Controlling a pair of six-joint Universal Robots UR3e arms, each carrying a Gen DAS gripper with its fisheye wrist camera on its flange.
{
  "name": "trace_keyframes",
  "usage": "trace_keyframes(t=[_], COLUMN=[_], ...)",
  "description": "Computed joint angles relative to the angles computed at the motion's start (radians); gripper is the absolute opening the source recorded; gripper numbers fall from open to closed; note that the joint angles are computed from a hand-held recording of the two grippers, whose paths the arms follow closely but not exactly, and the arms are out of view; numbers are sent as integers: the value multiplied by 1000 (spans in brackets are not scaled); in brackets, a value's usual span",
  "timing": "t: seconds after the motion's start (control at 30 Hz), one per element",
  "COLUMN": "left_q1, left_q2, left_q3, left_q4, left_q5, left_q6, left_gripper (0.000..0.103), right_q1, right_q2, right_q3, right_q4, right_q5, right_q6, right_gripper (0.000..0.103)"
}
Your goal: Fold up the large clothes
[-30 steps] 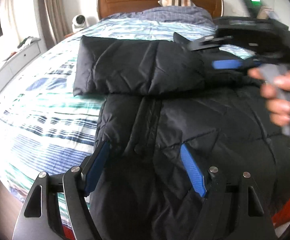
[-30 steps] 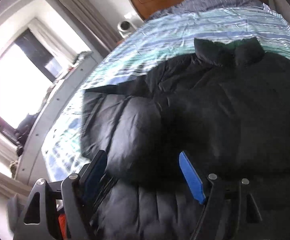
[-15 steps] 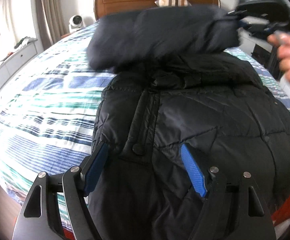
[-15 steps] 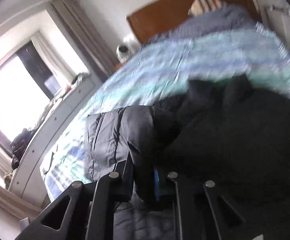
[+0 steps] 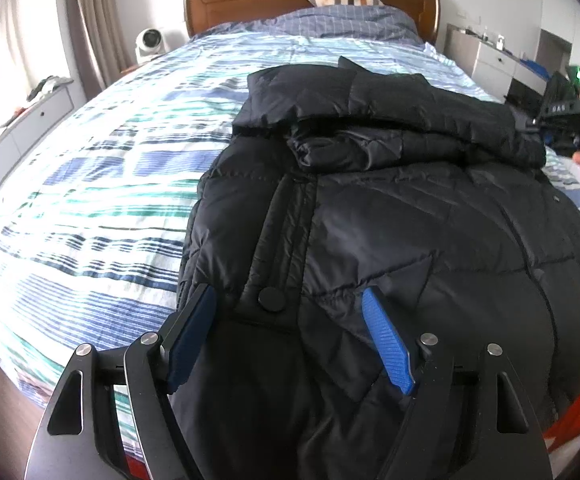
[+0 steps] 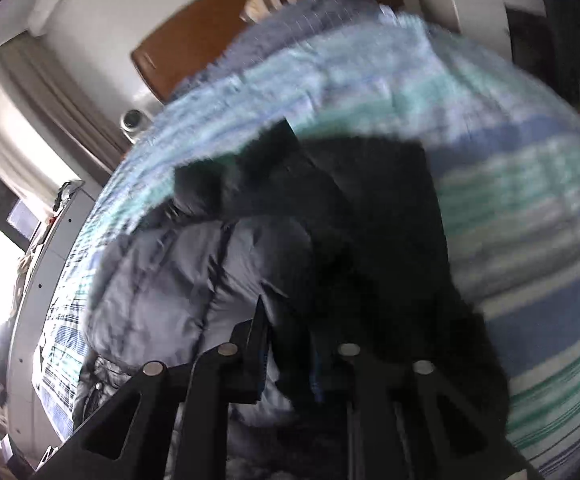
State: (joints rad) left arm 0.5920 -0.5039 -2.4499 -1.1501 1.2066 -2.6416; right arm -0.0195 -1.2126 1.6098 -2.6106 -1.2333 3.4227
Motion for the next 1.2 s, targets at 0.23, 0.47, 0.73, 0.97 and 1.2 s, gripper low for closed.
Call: trace_keyframes(t=[0.23, 0.47, 0.73, 0.97, 1.2], left_q1=[5, -19, -8, 54, 30], left_q2=[-28, -67, -62, -16, -44], left_q3=[14, 29, 30, 42, 51], left_q4=[-7, 12, -2, -90, -71], left_q5=[-8, 13, 5, -37, -19], left_q6=[4, -8, -3, 53, 37], left_gripper=[78, 79, 80, 80, 80], right_q1=[23, 123, 245, 270, 255], right_q2=[-21, -97, 32, 130, 154], right_q3=[53, 31, -144, -167, -176], right_q4=[-40, -115, -33, 20, 66], right_q5=[-55, -204, -228, -231, -197], right_q6=[20, -56, -143, -137, -126], right_gripper=[55, 55, 55, 55, 55])
